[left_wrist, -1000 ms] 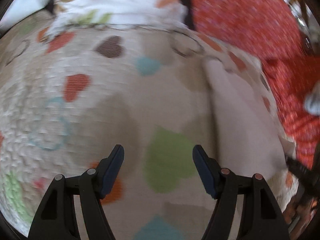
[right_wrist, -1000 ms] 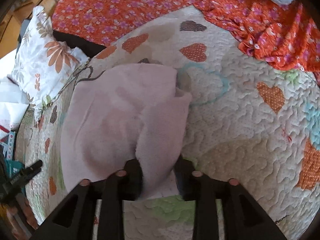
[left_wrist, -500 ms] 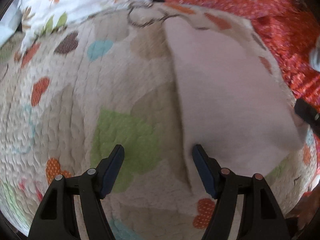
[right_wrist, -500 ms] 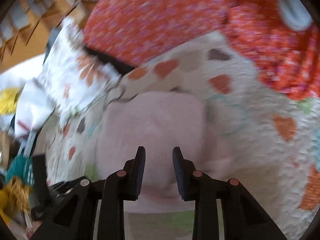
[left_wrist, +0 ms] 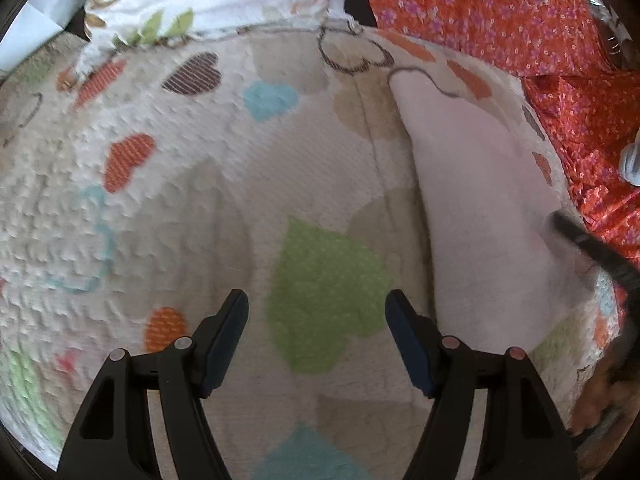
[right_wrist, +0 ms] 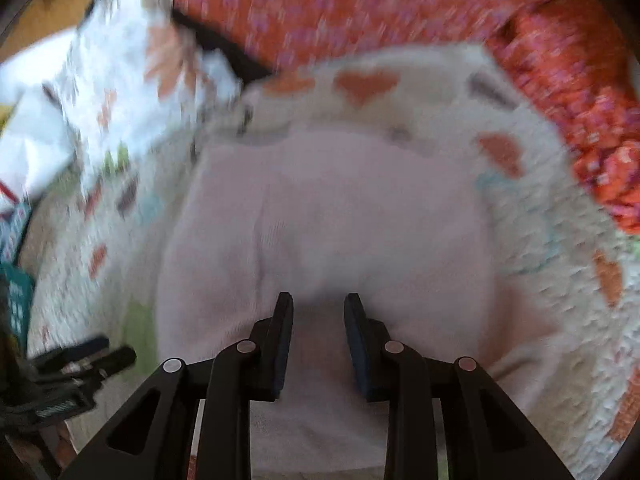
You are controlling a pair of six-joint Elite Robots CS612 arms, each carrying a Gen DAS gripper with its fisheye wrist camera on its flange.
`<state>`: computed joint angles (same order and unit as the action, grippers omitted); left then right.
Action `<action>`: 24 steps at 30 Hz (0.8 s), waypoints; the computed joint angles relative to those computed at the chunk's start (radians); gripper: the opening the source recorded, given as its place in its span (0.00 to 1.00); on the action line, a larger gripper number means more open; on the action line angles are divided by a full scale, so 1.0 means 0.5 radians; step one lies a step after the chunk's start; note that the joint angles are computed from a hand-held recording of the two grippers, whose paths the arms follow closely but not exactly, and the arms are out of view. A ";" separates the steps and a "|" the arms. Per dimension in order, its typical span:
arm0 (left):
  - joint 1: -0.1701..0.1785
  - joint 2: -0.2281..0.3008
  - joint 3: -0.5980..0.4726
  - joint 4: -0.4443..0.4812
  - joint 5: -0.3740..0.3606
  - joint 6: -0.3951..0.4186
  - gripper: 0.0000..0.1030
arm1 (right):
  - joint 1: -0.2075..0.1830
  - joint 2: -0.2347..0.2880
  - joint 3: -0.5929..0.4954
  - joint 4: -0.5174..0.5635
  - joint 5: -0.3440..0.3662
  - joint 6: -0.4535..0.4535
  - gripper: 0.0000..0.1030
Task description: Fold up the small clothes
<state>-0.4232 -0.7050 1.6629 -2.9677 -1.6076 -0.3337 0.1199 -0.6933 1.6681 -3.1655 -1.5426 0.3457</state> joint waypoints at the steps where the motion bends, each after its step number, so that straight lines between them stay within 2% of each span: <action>1: -0.001 -0.001 -0.001 -0.015 0.017 -0.006 0.68 | 0.001 -0.016 0.029 -0.090 -0.033 -0.003 0.29; 3: 0.009 -0.007 0.005 -0.045 0.038 -0.023 0.68 | 0.009 -0.037 0.077 -0.274 -0.061 -0.025 0.29; 5: 0.022 -0.001 -0.002 -0.059 0.039 -0.068 0.68 | 0.012 -0.034 0.079 -0.318 0.070 -0.063 0.29; 7: 0.037 -0.004 -0.001 -0.041 0.043 -0.129 0.68 | 0.027 0.000 0.028 -0.213 0.245 -0.133 0.29; 8: 0.043 -0.002 -0.003 -0.038 0.035 -0.147 0.68 | 0.039 0.023 -0.015 -0.126 0.282 -0.144 0.29; 9: 0.045 0.000 -0.004 -0.037 0.028 -0.154 0.68 | 0.048 0.043 -0.058 -0.005 0.295 -0.156 0.34; 11: 0.041 -0.002 -0.002 -0.041 0.029 -0.139 0.68 | 0.060 0.096 -0.148 0.238 0.280 -0.192 0.35; 15: 0.026 -0.017 0.023 -0.094 0.073 -0.100 0.68 | 0.026 0.063 -0.087 0.095 0.378 -0.073 0.37; 17: 0.023 -0.026 0.037 -0.127 0.101 -0.098 0.68 | 0.027 0.038 -0.035 -0.042 0.326 -0.047 0.39; 19: 0.021 -0.036 0.053 -0.166 0.130 -0.103 0.69 | 0.048 0.011 -0.005 -0.066 0.171 -0.070 0.40; 20: 0.020 -0.042 0.065 -0.192 0.151 -0.106 0.69 | 0.054 0.001 0.008 -0.060 0.103 -0.075 0.41; 22: 0.014 -0.055 0.092 -0.251 0.203 -0.100 0.69 | 0.046 -0.020 0.041 -0.012 0.019 -0.062 0.54; 24: 0.003 -0.069 0.121 -0.314 0.268 -0.081 0.69 | 0.014 -0.029 0.056 0.097 0.011 -0.027 0.54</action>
<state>-0.4218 -0.7394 1.7234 -3.1247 -1.4736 -0.3744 0.1268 -0.7079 1.6959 -3.1169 -1.5370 0.3324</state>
